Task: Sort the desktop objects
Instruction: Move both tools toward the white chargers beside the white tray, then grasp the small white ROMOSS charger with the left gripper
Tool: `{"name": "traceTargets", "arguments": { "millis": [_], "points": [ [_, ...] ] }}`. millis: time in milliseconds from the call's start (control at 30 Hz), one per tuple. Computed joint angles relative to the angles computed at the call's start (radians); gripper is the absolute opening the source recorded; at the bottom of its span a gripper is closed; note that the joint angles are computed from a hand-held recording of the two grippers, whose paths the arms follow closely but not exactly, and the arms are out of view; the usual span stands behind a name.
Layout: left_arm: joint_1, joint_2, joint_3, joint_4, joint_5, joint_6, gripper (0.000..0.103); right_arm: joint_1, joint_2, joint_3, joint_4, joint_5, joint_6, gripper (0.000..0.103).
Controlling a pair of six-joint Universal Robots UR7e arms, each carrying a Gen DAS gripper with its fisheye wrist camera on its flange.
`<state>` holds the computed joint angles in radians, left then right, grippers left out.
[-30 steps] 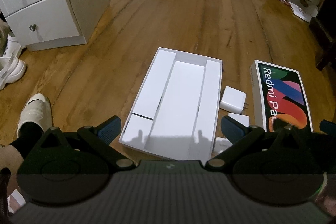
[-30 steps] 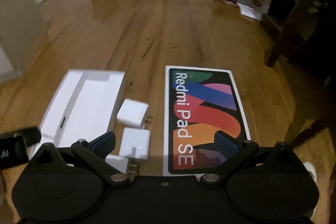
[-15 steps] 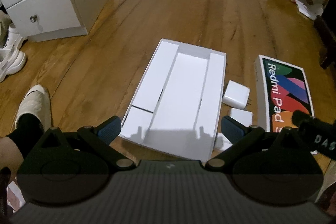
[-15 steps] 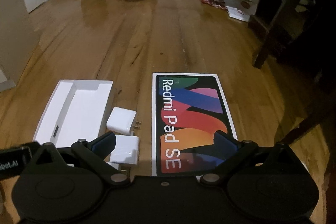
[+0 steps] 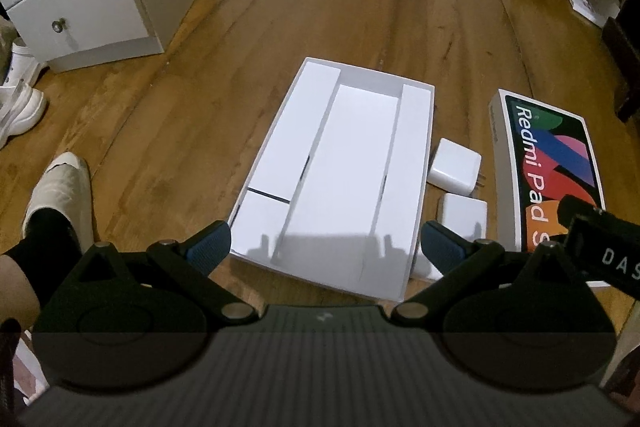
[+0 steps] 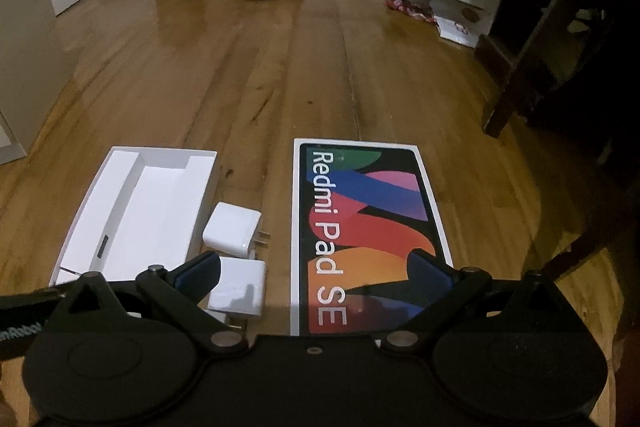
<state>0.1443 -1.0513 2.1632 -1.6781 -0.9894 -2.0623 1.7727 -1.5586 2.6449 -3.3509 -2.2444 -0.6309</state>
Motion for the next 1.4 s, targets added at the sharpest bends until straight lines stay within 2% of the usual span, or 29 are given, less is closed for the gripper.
{"name": "traceTargets", "arguments": {
  "millis": [200, 333, 567, 667, 767, 833, 900, 967, 1067, 1133, 1167, 1267, 1400],
  "points": [
    [0.005, 0.0, 0.007, -0.018, 0.0, 0.011, 0.103, 0.002, 0.013, -0.004, -0.011, -0.013, -0.004, 0.101],
    [0.014, -0.001, 0.021, -0.047, -0.004, 0.012, 0.103, -0.004, -0.002, -0.006, 0.008, 0.008, 0.01, 0.101],
    [0.026, 0.026, 0.054, -0.159, 0.006, 0.083, 0.102, -0.031, -0.047, -0.005, 0.042, 0.059, 0.004, 0.101],
    [0.034, 0.047, 0.073, -0.245, 0.004, 0.141, 0.098, -0.045, -0.059, -0.006, 0.053, 0.068, 0.009, 0.101],
    [0.037, 0.07, 0.096, -0.352, 0.02, 0.196, 0.087, -0.066, -0.091, -0.015, 0.097, 0.095, 0.018, 0.098],
    [0.043, 0.088, 0.114, -0.444, 0.032, 0.243, 0.069, -0.095, -0.149, -0.036, 0.184, 0.158, 0.051, 0.094],
    [0.054, 0.107, 0.142, -0.58, 0.036, 0.303, 0.062, -0.12, -0.195, -0.051, 0.232, 0.222, 0.077, 0.092],
    [0.063, 0.131, 0.161, -0.7, 0.038, 0.352, 0.062, -0.139, -0.211, -0.053, 0.235, 0.257, 0.071, 0.091],
    [0.073, 0.173, 0.153, -0.756, 0.064, 0.398, 0.062, -0.14, -0.143, -0.048, 0.157, 0.193, 0.08, 0.091],
    [0.086, 0.194, 0.152, -0.79, 0.068, 0.433, 0.062, -0.167, -0.128, -0.05, 0.172, 0.185, 0.094, 0.091],
    [0.096, 0.202, 0.168, -0.847, 0.071, 0.455, 0.062, -0.184, -0.128, -0.051, 0.178, 0.19, 0.114, 0.091],
    [0.117, 0.219, 0.214, -0.992, 0.073, 0.502, 0.052, -0.21, -0.114, -0.05, 0.14, 0.164, 0.13, 0.091],
    [0.12, 0.234, 0.175, -0.91, 0.08, 0.548, 0.051, -0.216, -0.065, -0.047, 0.031, 0.106, 0.099, 0.091]
  ]
}}
